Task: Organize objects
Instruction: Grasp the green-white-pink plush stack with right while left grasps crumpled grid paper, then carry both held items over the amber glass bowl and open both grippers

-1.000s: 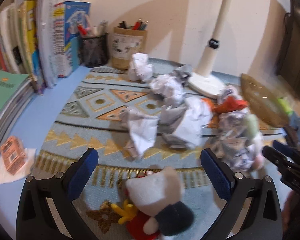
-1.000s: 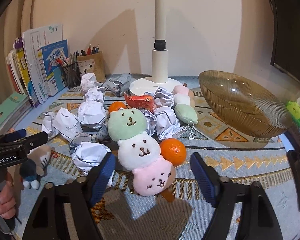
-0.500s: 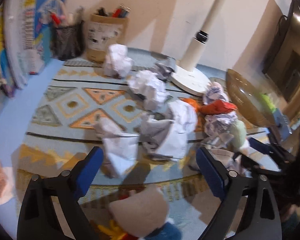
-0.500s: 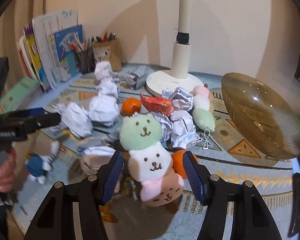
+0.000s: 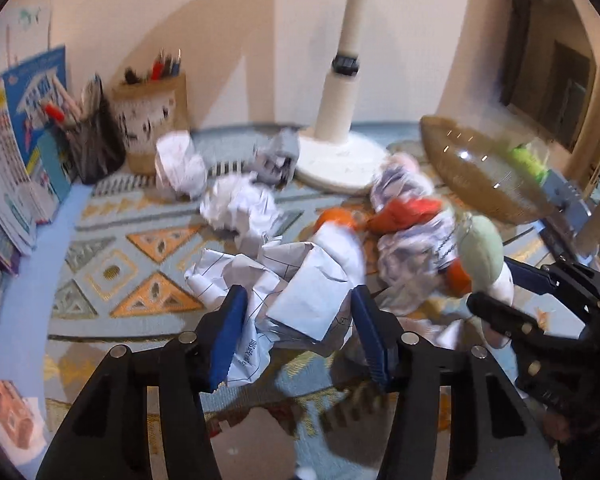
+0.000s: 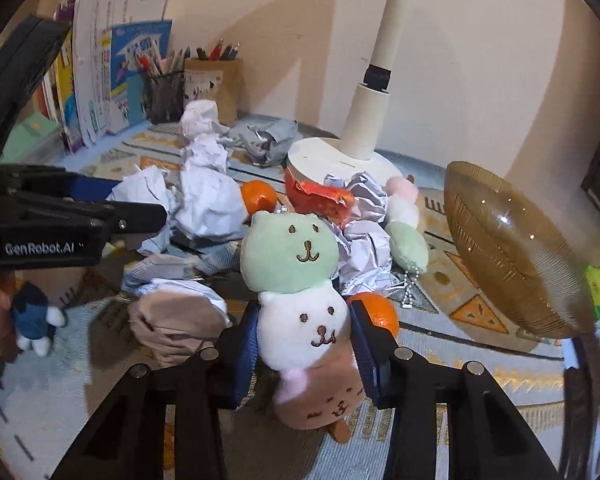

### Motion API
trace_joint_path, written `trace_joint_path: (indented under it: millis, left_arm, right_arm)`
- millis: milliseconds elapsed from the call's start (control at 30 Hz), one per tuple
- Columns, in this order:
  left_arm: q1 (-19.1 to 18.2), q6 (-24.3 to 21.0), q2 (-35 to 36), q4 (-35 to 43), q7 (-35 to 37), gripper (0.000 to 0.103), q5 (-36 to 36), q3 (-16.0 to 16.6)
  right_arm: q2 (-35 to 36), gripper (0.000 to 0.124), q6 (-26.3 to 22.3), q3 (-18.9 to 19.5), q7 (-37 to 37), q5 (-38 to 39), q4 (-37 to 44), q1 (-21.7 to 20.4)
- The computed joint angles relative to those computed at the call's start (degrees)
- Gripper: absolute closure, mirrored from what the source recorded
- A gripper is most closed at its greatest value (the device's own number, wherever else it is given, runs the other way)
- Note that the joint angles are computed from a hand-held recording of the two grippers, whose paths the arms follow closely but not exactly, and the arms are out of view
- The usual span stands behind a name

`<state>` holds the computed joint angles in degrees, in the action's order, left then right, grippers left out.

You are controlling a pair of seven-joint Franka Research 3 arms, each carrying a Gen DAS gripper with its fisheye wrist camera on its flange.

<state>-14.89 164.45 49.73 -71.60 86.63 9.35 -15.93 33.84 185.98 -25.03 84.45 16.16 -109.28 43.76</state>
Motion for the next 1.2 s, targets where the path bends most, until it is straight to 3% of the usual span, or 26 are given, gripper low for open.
trace_joint_path:
  millis: [67,167,300,333,400,467,567,667,733,900,1033,1100,1200]
  left_arm:
    - [0.71,2.52,-2.49,-3.12,0.44,0.052,0.02,-0.92]
    - [4.28,4.55,-4.38,-5.73,4.85,0.052,-1.64,-6.94]
    - [3.95,3.84,-3.62,-2.37,9.20,0.052,-3.21,-10.52]
    - [2.95,2.93,-2.95,-0.60,9.91,0.052,-3.38,-10.39]
    - [-0.57,0.14,-0.73,4.87,10.65,0.052,-3.09,-8.58]
    - [-3.59,-2.41,1.61,9.78,11.10,0.052,-3.10,-6.81]
    - [-5.82,-9.02,6.45,17.64,13.64,0.050,-5.97,-7.79]
    - [-7.16,-11.87,7.40,18.55,14.56,0.036,-7.76,-6.36]
    - [-7.57,-10.27,5.75,15.08,12.82,0.020,-7.78,-3.92]
    - [-3.21,-6.70,-0.75,1.32,10.92,0.020,-8.38,-3.69]
    - [1.61,-5.04,-4.31,-7.01,11.25,0.020,-10.47,-6.73]
    - [0.65,-6.31,-3.68,-6.54,9.69,0.020,-9.96,-5.61]
    - [-4.25,-9.93,-0.60,-1.07,4.42,0.020,-6.21,-0.58]
  right_arm:
    - [-3.69,0.082,3.75,6.54,-1.02,0.53,-2.72,-5.67]
    - [-8.56,0.082,8.47,15.99,-2.43,0.82,-6.78,-14.66]
    - [-12.89,0.082,12.09,18.20,-4.00,4.13,-10.87,-17.52]
    - [-13.84,0.082,13.04,17.64,-4.84,5.76,-11.79,-17.29]
    - [-15.04,0.082,14.07,13.29,-9.14,12.37,-12.78,-12.98]
    - [-15.93,0.082,14.24,12.10,-11.79,16.00,-13.43,-12.45]
    - [-16.24,0.082,11.80,8.84,-17.23,23.36,-13.40,-9.87]
    - [-15.51,0.082,8.16,6.36,-20.54,27.95,-13.16,-8.04]
    - [-14.75,0.082,6.84,5.32,-20.17,28.26,-13.36,-7.52]
    - [-15.93,0.082,7.48,14.43,-16.40,22.60,-16.27,-17.62]
    - [-16.48,0.082,8.98,23.93,-12.40,15.58,-18.53,-27.53]
    - [-16.34,0.082,9.84,29.62,-9.09,10.65,-19.79,-33.44]
    - [-15.81,0.081,9.43,34.75,-4.17,4.97,-20.53,-38.81]
